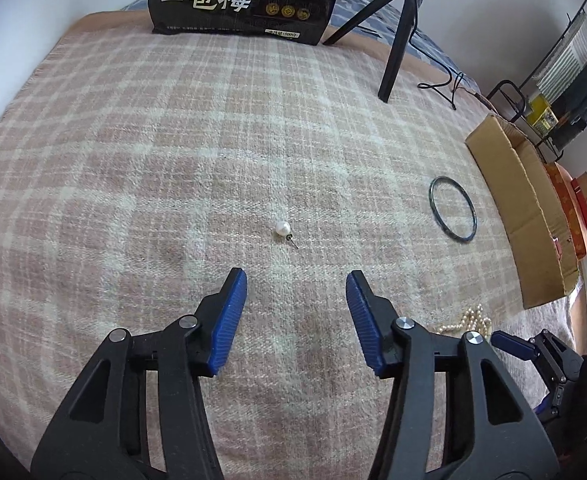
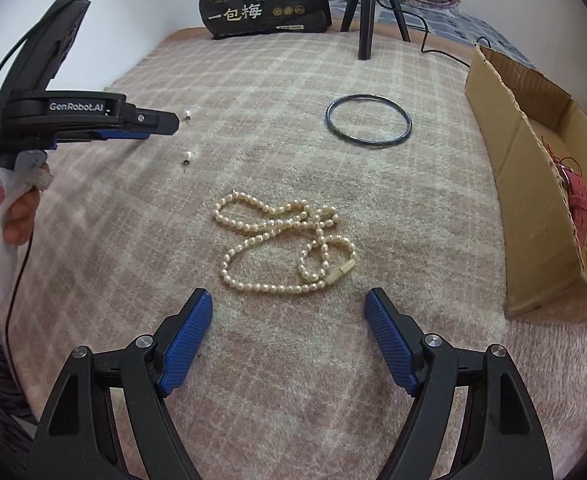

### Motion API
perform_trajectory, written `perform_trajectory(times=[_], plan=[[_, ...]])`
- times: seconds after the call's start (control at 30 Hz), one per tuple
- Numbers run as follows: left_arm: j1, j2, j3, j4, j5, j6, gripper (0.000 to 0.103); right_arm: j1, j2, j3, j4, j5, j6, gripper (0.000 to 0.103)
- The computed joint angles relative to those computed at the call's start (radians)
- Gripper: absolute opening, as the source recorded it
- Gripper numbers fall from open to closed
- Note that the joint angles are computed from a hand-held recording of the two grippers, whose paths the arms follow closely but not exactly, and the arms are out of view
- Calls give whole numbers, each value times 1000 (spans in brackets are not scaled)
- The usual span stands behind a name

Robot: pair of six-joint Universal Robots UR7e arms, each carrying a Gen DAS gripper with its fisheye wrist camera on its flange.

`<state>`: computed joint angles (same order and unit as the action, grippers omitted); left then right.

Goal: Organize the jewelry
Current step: 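Close the left tool on the pearl earring while the right tool closes on the pearl necklace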

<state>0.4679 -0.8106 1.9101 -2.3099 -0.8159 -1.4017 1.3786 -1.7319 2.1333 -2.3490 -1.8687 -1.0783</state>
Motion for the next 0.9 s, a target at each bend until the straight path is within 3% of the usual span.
perform_trajectory(times=[0.13, 0.57, 0.73, 0.9], plan=[[14, 1, -1, -24, 11, -4, 52, 16, 19, 6, -38, -10, -6, 79], [42, 33, -28, -17, 30, 9, 30, 27, 35, 32, -113, -16, -49, 78], [41, 36, -35, 21, 46, 9, 14, 36, 44, 37, -144, -22, -51, 73], [38, 40, -41, 44, 56, 16, 7, 42, 48, 44, -163, -22, -71, 64]])
